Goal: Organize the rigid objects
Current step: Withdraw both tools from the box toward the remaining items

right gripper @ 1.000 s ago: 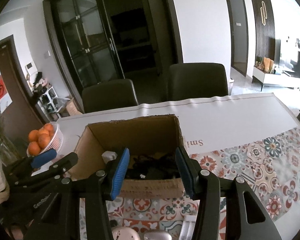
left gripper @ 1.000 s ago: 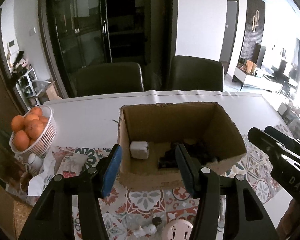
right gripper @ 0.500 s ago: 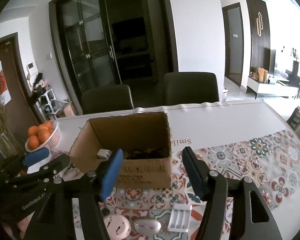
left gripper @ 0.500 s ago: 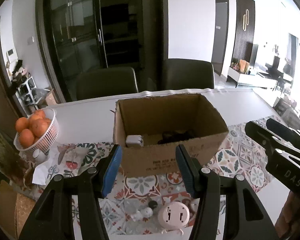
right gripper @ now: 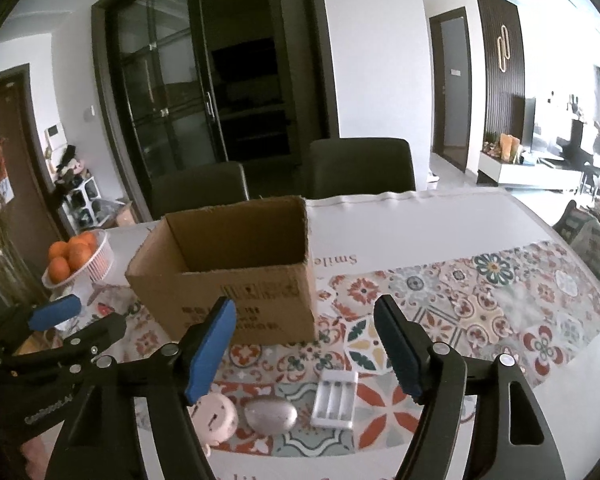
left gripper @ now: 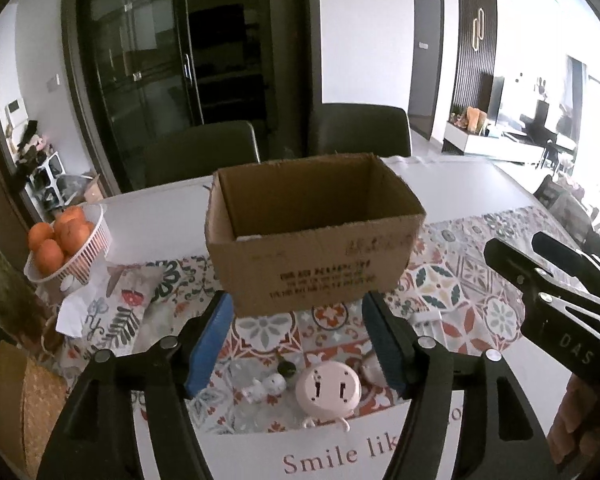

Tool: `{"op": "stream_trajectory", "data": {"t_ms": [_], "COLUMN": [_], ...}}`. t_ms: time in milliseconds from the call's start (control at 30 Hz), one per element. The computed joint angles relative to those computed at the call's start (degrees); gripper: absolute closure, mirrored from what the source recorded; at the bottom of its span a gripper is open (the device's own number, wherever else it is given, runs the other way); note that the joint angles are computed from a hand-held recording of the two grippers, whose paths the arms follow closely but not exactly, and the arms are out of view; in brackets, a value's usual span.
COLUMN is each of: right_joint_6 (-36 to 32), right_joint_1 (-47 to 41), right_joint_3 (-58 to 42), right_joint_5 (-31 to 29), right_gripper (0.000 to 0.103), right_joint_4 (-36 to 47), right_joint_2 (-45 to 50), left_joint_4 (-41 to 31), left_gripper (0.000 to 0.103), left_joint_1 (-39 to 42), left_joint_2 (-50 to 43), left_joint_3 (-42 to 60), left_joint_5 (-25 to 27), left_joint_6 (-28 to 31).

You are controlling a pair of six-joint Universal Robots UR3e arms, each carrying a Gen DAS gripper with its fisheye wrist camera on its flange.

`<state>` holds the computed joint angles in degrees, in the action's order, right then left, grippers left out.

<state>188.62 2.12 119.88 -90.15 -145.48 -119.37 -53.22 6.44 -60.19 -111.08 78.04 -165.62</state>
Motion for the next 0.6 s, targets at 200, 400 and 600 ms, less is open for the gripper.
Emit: {"op": "stream_trajectory", "data": {"t_ms": [200, 400, 600], "right_joint_6": [-0.3, -1.0, -1.0], "right_joint_1": [-4.3, -4.3, -2.9], "right_joint_3": [5.0, 8.8, 11.5], "right_joint_5": [3.9, 2.8, 1.0], "right_gripper": [0.026, 0.026, 0.026], "right_joint_4": [1.8, 1.7, 0.5], "right_joint_2": [-5.1, -7.5, -7.7], "left_joint_4": [0.6, 0.1, 0.0], "left_gripper": [0.035, 0.035, 0.035], "left_joint_1": [-1.1, -1.2, -0.9], "left_joint_2": [2.3, 4.2, 5.1], "left_joint_3": [-4.3, -8.6, -11.9], "left_joint_5": [0.4, 0.0, 0.1], "left_joint_6": [-1.5, -1.7, -1.3]}}
